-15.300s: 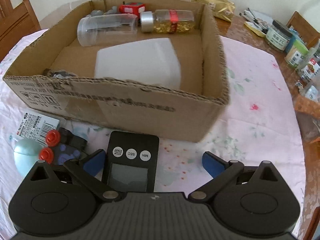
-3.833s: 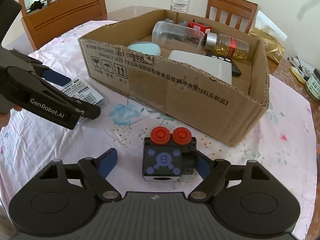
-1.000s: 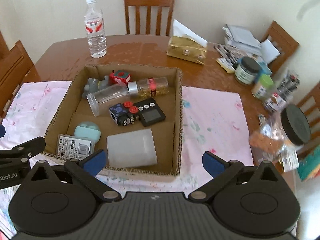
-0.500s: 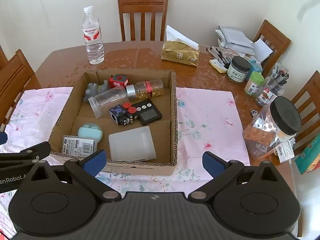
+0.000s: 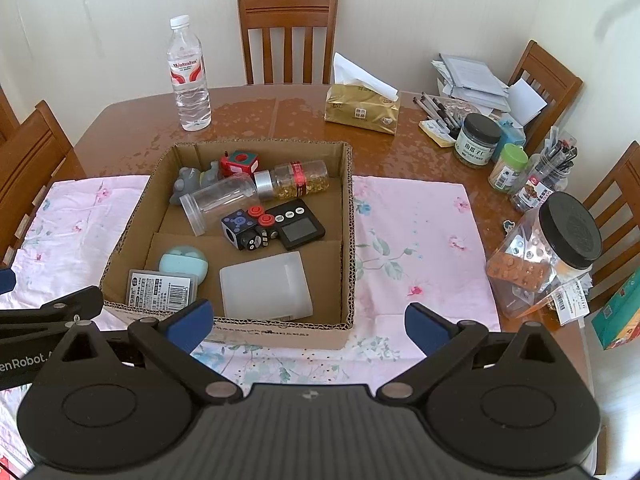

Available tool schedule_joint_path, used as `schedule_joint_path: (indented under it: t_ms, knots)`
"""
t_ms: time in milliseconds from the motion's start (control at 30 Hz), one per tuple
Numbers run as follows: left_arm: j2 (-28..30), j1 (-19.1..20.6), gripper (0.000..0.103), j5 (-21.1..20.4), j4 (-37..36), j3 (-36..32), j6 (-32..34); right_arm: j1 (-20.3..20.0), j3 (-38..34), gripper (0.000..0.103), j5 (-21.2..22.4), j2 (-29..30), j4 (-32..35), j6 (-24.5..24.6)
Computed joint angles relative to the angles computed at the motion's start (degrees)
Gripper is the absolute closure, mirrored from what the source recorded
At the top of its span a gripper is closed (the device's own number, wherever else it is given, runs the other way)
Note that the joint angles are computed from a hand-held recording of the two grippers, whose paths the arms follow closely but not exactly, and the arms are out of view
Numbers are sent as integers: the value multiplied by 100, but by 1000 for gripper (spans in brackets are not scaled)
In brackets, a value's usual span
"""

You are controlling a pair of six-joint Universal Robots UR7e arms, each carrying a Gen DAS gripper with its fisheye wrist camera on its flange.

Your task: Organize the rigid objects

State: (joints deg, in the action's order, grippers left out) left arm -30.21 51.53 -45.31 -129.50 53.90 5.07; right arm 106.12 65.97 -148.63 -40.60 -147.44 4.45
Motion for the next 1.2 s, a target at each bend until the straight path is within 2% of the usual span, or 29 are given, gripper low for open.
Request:
schedule_joint_path:
  t_ms: [1200]
  knots:
    - [13,-12,5,40,35,-18,-63,-1,-13,0,11,18,-69,-95]
